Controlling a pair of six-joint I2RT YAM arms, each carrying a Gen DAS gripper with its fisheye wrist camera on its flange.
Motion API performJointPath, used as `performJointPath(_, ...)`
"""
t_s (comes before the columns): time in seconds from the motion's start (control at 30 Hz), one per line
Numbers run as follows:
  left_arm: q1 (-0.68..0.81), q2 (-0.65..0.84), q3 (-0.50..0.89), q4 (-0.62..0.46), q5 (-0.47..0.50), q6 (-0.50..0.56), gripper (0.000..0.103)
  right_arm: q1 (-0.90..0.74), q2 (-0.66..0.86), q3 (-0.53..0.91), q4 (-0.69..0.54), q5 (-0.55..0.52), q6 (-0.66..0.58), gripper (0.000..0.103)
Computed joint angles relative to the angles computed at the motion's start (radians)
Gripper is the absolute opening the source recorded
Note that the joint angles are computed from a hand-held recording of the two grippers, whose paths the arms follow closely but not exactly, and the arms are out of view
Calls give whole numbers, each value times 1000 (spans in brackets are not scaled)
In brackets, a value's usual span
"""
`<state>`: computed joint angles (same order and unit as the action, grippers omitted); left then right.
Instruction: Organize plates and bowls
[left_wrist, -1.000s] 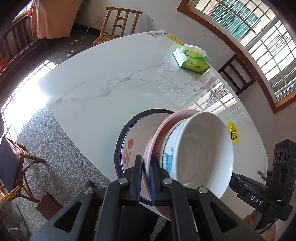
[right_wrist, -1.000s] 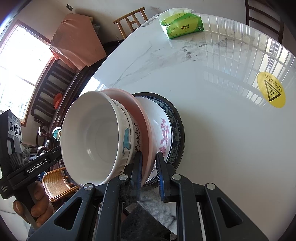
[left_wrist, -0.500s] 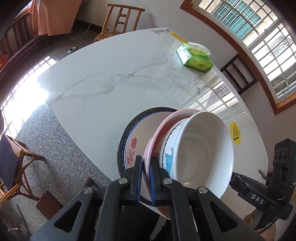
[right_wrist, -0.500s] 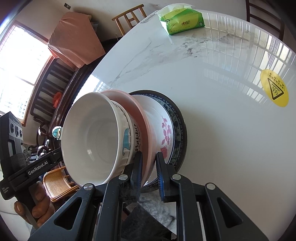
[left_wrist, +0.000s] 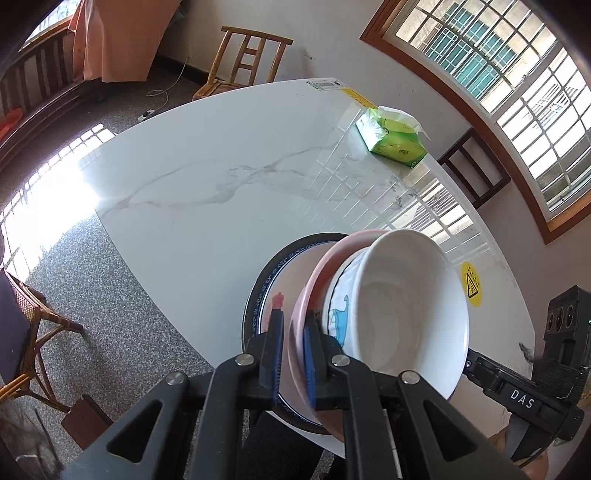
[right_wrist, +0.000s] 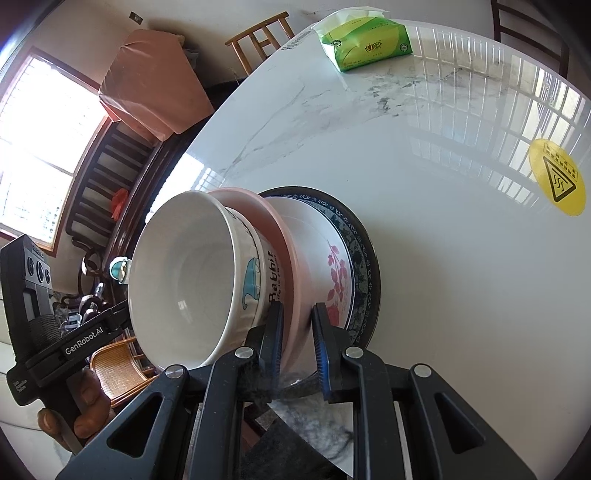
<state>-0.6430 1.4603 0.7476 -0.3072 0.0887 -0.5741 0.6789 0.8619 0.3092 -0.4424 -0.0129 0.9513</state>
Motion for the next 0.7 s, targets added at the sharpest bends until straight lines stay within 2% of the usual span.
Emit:
performJointPath(0.03,1,-9,-20,28,-6,2,16,9,-13,-10,5,20,11,19)
performJointPath(0.17,-16,-64,-117,155,-53,38,23,67,-54,-52,15,144,46,42)
performJointPath(0.3,-63,-131,-210,263,-154,63,29,186,-107,-83,14,281,127,45)
performJointPath(0.43,-166,-205,-281,315,-347,69,35,381,-113,-69,-40,507,248,51)
performJointPath(0.57,-262,-254,-337,354,-512,70,37,682,36,24,-217,814,527,62)
performJointPath(0.7,-304,-269,-369,368,-551,65,38,916,256,125,-459,1000,943,74)
